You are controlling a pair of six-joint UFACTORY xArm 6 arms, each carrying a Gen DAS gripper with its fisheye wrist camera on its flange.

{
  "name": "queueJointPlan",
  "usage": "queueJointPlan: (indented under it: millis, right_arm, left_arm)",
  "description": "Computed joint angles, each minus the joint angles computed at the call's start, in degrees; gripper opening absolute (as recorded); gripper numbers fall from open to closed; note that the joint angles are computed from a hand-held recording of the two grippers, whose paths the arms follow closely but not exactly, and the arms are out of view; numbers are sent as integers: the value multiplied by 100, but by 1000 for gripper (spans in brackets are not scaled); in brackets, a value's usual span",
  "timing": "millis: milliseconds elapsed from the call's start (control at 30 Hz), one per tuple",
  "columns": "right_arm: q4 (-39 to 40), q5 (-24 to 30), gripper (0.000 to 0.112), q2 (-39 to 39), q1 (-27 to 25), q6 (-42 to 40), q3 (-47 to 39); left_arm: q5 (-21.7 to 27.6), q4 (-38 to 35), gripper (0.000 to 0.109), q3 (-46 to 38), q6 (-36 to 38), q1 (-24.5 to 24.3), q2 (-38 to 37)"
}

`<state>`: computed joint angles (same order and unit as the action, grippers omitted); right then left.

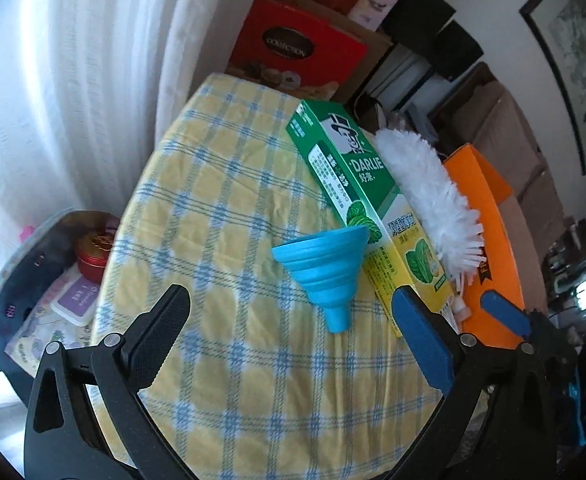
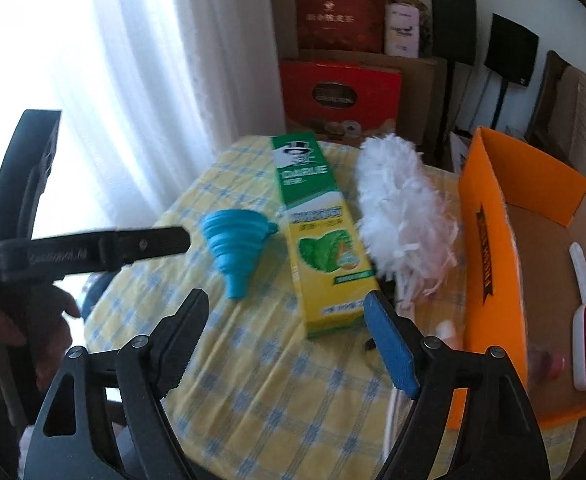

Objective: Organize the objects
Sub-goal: 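Grasp the toothpaste box with the right gripper and lift it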

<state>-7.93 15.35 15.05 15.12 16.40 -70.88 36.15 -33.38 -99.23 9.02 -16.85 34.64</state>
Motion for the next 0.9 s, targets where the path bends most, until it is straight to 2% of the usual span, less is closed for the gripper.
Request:
queueJointPlan:
  millis: [100, 233, 367, 467, 600, 767, 900]
  right_arm:
    - [-234, 153, 82, 211, -75, 243, -243]
    - [-675, 416, 82, 503, -153, 558, -563]
    - [-535, 605, 79, 706, -175, 407, -725]
    - [-66, 730, 63, 839, -176, 17, -828]
    - [147, 622, 62, 839, -190, -151, -769]
    - [1237, 616, 61, 650, -192, -899, -610]
    - [1915, 648, 60, 355, -176, -1326, -360]
  left_arm:
    - [154, 25, 98, -273, -118, -19, 200]
    - [106, -121, 98, -352, -89, -58, 237]
    - [181, -342, 97, -460, 72, -81, 275]
    - [296, -475, 91, -514, 197, -125, 298]
    - [414, -674, 87, -510, 319, -177, 298]
    - [667, -1238, 87, -525, 632, -235, 322]
    - [613, -1238, 87, -483, 650, -317, 301]
